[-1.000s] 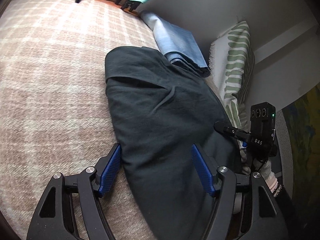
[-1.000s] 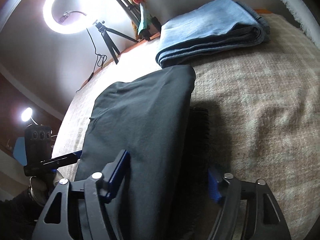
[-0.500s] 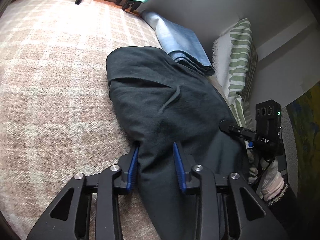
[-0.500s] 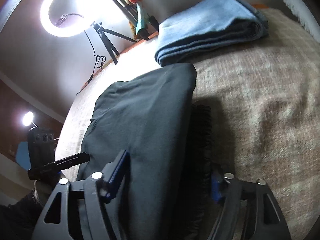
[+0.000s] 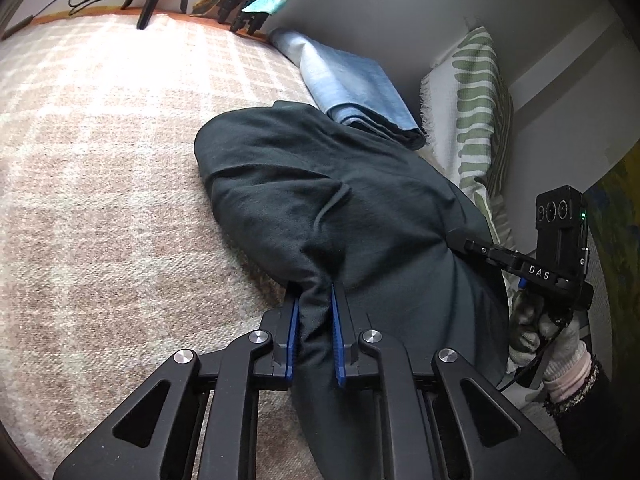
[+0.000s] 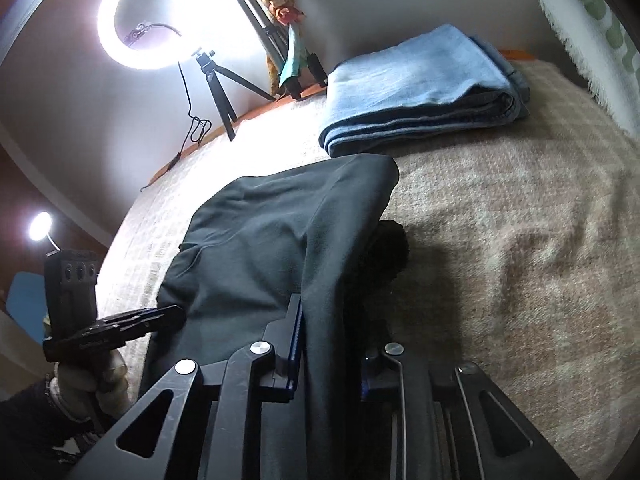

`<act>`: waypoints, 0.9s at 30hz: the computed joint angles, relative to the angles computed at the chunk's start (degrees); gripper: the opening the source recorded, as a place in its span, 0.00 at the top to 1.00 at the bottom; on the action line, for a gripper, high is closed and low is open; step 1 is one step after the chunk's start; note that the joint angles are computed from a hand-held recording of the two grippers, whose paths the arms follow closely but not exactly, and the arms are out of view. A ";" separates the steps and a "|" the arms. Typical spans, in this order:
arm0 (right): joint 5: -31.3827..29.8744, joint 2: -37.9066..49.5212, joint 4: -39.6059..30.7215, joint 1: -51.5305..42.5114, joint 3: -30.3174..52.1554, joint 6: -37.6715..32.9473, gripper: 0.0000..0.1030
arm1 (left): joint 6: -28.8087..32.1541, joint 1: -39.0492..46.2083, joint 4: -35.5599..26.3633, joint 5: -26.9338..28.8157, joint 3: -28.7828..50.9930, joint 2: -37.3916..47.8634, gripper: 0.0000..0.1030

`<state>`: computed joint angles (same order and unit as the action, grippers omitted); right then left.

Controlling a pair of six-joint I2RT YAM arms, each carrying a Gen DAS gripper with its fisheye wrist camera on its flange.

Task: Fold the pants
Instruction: 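Grasp the folded pants edge with the left gripper while the right gripper grasps beside it, then carry the folded pants with both grippers onto the light-blue cloth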

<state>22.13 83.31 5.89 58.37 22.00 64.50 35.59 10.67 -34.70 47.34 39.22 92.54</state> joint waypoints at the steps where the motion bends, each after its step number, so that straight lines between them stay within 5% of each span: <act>1: 1.33 0.38 -2.97 0.96 1.83 0.14 0.82 | 0.33 0.27 -0.21 0.34 0.05 -0.15 0.90; 6: 5.06 3.17 -13.93 3.72 9.29 0.22 0.83 | 2.28 0.84 -1.62 1.78 -0.06 -2.36 0.92; 17: 11.68 2.66 -26.66 9.64 16.76 3.20 0.84 | 7.93 2.82 -9.03 5.29 1.55 -6.68 0.94; 27: 16.66 -3.52 -33.16 8.76 18.94 1.02 0.84 | 0.60 -3.60 -6.71 7.33 5.37 -10.99 0.95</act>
